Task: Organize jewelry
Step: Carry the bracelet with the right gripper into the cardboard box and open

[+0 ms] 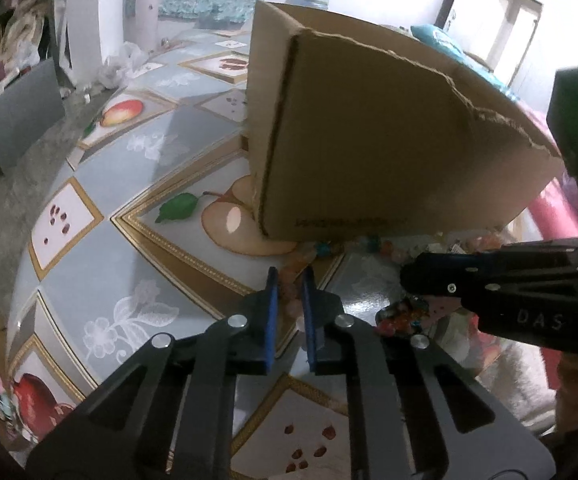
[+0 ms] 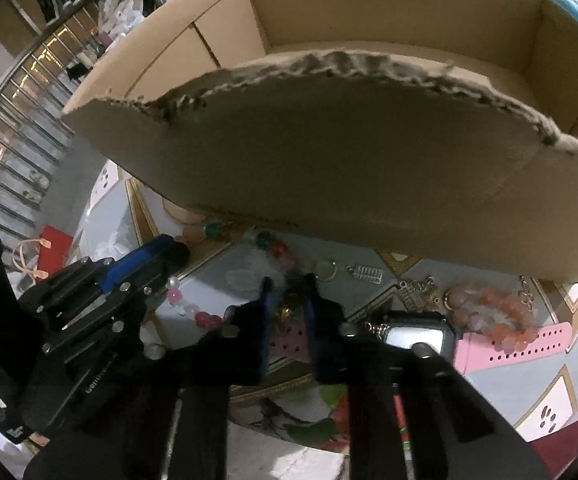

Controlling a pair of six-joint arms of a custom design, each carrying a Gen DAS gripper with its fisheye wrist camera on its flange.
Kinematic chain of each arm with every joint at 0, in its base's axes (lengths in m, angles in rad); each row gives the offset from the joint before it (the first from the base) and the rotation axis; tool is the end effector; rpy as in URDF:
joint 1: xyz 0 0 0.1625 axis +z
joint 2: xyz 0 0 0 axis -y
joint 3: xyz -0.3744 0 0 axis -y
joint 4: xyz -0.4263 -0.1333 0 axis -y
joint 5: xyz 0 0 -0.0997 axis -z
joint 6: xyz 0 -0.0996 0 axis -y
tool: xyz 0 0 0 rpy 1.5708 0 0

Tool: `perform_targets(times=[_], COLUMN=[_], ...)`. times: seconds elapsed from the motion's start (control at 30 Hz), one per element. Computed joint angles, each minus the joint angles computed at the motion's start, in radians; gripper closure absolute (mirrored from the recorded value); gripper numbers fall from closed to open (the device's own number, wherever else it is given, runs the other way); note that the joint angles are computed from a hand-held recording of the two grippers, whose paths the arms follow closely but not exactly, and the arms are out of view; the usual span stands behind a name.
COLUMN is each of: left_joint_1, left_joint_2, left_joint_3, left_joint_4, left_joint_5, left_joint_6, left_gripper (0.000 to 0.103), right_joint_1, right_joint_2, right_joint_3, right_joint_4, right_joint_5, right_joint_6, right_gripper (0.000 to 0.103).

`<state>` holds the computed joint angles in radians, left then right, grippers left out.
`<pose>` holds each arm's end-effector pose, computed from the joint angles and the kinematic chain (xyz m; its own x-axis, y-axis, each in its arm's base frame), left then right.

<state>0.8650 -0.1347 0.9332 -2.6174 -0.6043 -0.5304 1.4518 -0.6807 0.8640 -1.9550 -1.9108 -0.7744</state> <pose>-0.3415 -0.7325 -0.1230 -0.8042 -0.1880 -0.5639 0.2573 0.7451 -0.6154 0.0013 -0.8326 0.2483 -0.7449 -0.5531 0.3731 -0.5659 0.8200 0.0859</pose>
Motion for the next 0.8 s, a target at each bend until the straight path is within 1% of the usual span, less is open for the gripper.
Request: perform_targets(times=[0.13, 0.3, 0.53, 0.67, 0.77, 0.8], left_joint_1=[-0.007, -0.033, -0.092, -0.129, -0.148, -0.15], left_joint_2=[-0.008, -0.035, -0.067, -0.056, -0.02, -0.004], left_joint_3=[0.015, 0.063, 0.096, 0.055, -0.035, -0.077], left_joint_4=[-0.012, -0.1, -0.18, -0.229, -0.254, -0.252], left_joint_5=[0.009, 0.026, 0.072, 0.086, 0.091, 0.088], left_joint_6=[-0.01, 0.016, 0.06, 0.147, 0.258, 0.293], left_gripper=[0.095, 0.095, 0.095, 0.095, 0.095, 0.095], right_joint_1=[-0.01, -0.018, -0.028, -0.032, -0.028, -0.023], right_joint_2=[-0.017, -0.05, -0.121, -0.163, -0.176, -0.161], right_joint_3=[0.009, 0.027, 0.069, 0.067, 0.039, -0.002], right_joint_4=[0.008, 0.026, 0.04, 0.064, 0.058, 0.071], right_joint_5=[0.038, 0.104, 0.216, 0.314, 0.378, 0.4], right_joint_6=[-0.007, -0.029, -0.073, -0.093, -0.133, -0.142], right_gripper=[0.093, 0.093, 0.093, 0.093, 0.093, 0.093])
